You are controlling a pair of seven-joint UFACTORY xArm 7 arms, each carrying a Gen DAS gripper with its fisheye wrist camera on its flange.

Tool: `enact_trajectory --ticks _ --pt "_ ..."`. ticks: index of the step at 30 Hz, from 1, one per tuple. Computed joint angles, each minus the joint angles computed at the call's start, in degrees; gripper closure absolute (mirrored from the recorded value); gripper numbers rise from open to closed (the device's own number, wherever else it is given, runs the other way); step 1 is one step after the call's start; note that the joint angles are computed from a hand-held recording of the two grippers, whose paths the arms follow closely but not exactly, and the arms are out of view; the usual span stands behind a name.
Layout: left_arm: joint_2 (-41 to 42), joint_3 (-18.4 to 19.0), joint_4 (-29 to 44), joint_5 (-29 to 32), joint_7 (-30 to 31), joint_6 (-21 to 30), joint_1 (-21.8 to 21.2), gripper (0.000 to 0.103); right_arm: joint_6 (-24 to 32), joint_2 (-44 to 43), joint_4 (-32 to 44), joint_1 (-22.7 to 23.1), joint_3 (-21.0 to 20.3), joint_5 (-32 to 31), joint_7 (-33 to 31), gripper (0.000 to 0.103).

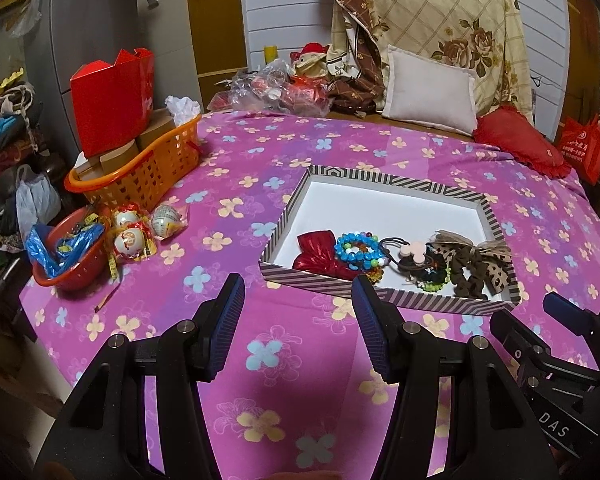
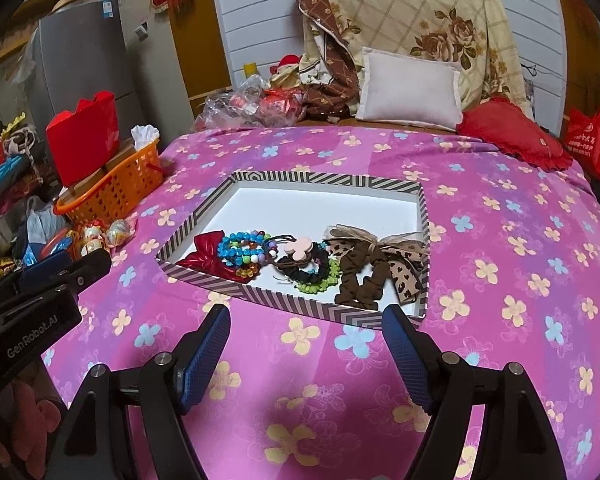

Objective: Organize jewelry

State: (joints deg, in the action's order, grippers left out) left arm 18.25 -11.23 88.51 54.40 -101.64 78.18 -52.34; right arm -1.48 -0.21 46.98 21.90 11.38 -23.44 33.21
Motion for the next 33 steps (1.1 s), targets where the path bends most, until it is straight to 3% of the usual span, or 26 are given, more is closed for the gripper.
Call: enact_trajectory --ticks 33 --pt "-0.3 0.3 -1.7 -0.9 0.5 -2.8 1.8 0.048 1.8 4.2 3.5 2.8 -0.9 11.8 -10.8 0.027"
